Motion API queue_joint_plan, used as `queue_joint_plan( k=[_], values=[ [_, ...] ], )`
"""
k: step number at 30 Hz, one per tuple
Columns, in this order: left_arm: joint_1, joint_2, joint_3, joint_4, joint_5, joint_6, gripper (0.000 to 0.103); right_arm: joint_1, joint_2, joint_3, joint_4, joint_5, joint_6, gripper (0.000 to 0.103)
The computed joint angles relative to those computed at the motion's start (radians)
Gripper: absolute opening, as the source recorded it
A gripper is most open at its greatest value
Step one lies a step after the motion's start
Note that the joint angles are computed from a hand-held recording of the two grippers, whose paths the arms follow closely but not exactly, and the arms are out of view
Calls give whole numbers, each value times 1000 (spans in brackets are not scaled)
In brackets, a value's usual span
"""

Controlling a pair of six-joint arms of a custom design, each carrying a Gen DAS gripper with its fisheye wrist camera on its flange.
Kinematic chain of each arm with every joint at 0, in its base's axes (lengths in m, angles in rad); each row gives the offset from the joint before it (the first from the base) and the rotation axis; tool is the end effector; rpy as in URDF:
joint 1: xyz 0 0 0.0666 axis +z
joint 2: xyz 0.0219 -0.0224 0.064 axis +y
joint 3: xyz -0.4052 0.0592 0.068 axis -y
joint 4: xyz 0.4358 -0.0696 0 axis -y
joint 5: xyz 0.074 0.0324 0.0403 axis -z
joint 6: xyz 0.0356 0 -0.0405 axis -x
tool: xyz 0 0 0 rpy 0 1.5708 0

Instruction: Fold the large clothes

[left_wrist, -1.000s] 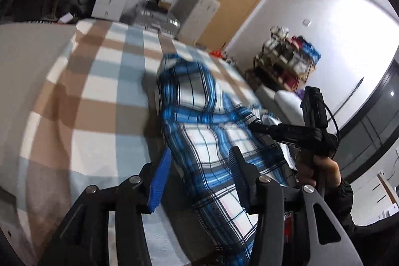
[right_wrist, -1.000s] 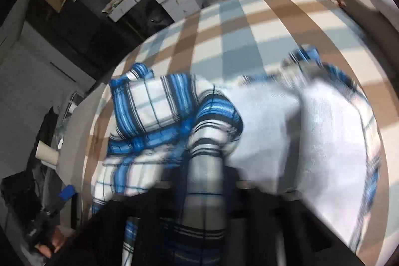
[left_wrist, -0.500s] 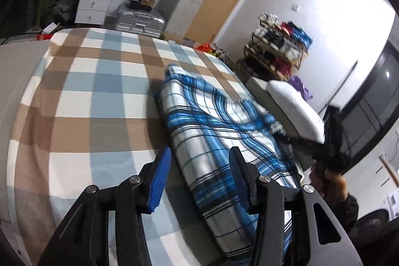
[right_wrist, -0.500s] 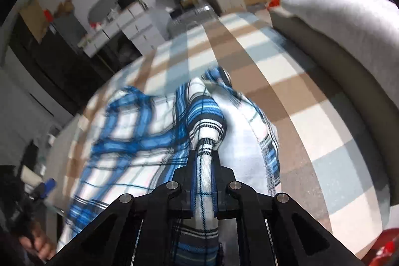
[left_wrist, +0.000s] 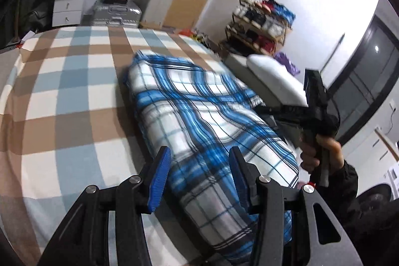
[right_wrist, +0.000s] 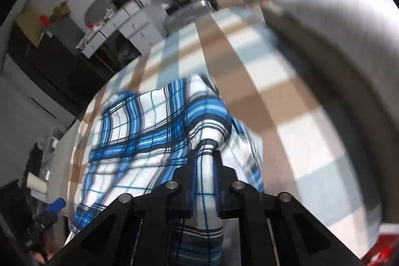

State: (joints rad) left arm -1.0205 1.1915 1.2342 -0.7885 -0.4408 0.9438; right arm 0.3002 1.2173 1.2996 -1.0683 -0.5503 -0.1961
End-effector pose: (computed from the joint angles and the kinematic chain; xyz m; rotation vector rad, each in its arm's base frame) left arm 0.2470 -0.3744 0.4786 -0.1359 2.2856 -0.5459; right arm 0.4122 0.1467 0.4830 -0.3517 2.5543 0.8930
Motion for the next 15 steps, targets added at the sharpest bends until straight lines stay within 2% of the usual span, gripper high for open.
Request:
queue_joint_plan(
  k=[1, 2, 4, 7, 8, 11, 13, 15],
  values=[
    [-4, 3, -1, 0, 14, -5, 42, -16, -17, -13, -1, -53, 6, 37],
    [-10, 6, 2, 1, 22, -9, 42, -40, -55, -42, 0, -116, 25, 45],
    [-16, 8, 1, 5, 32, -15, 42, -68, -114, -81, -45, -164, 93, 48],
    [-20, 13, 3, -6, 43, 0, 42, -142, -193, -145, -200, -290, 222, 48],
    [-21, 14, 5, -8, 45, 4, 42, -155, -219, -165, -243, -303, 260, 48],
    [-28, 7, -2, -6, 45, 13, 42, -150, -267, -197, -304, -282, 325, 48],
    [-34, 5, -3, -12, 44, 17, 42, -133, -270, -200, -318, -269, 350, 48],
    [-47, -1, -6, -21, 34, 28, 42, -108, -272, -202, -294, -244, 340, 48]
  ],
)
